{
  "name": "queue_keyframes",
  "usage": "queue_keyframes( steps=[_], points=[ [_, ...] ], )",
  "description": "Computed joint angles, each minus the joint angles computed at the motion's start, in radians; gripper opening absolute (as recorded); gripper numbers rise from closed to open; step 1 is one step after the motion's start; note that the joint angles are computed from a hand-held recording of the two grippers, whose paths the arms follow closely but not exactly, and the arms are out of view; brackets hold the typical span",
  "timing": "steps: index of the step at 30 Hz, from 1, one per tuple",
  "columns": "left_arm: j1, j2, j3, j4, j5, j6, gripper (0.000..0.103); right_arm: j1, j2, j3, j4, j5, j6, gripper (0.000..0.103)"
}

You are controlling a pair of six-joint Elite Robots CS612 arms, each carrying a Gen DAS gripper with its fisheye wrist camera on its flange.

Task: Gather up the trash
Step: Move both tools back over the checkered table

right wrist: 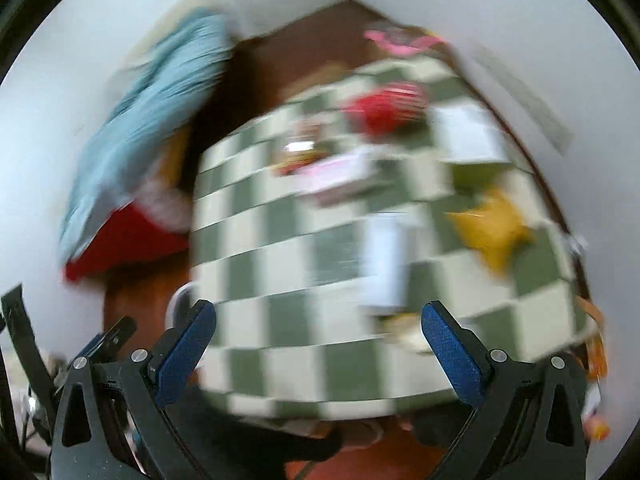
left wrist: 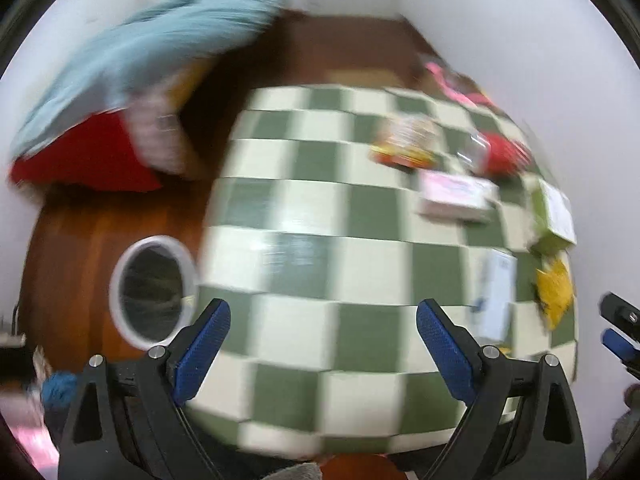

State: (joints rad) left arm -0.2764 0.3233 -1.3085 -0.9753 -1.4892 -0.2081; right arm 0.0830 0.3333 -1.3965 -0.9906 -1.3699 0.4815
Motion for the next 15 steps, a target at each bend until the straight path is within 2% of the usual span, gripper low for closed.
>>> queue_keyframes(
  steps=[2,5,7,9,10,12,15],
  points=[
    [-0.022,-0.014,0.053,0.000,-0.046,0.035,0.095,-0.038,0.025,-0.030,0.027,-0.014,0.056,0.103],
    [-0.055,-0.044,0.158,0.019,-0.123,0.094,0.094,-0.095,0.066,-0.064,0.054,0.005,0.157,0.103],
    [-0.073,-0.054,0.210,0.032,-0.137,0.134,0.094,-0.125,0.092,-0.081,0.053,0.037,0.218,0.102],
    [-0.089,-0.060,0.255,0.042,-0.131,0.161,0.092,-0.154,0.118,-0.096,0.046,0.075,0.284,0.097],
    [-0.093,-0.061,0.266,0.044,-0.131,0.164,0.088,-0.163,0.128,-0.098,0.038,0.094,0.316,0.095],
    [-0.097,-0.064,0.289,0.056,-0.130,0.162,0.061,-0.176,0.147,-0.102,0.014,0.118,0.371,0.094],
    [-0.089,-0.062,0.291,0.053,-0.162,0.136,0.035,-0.181,0.156,-0.089,-0.014,0.122,0.416,0.094]
  ],
)
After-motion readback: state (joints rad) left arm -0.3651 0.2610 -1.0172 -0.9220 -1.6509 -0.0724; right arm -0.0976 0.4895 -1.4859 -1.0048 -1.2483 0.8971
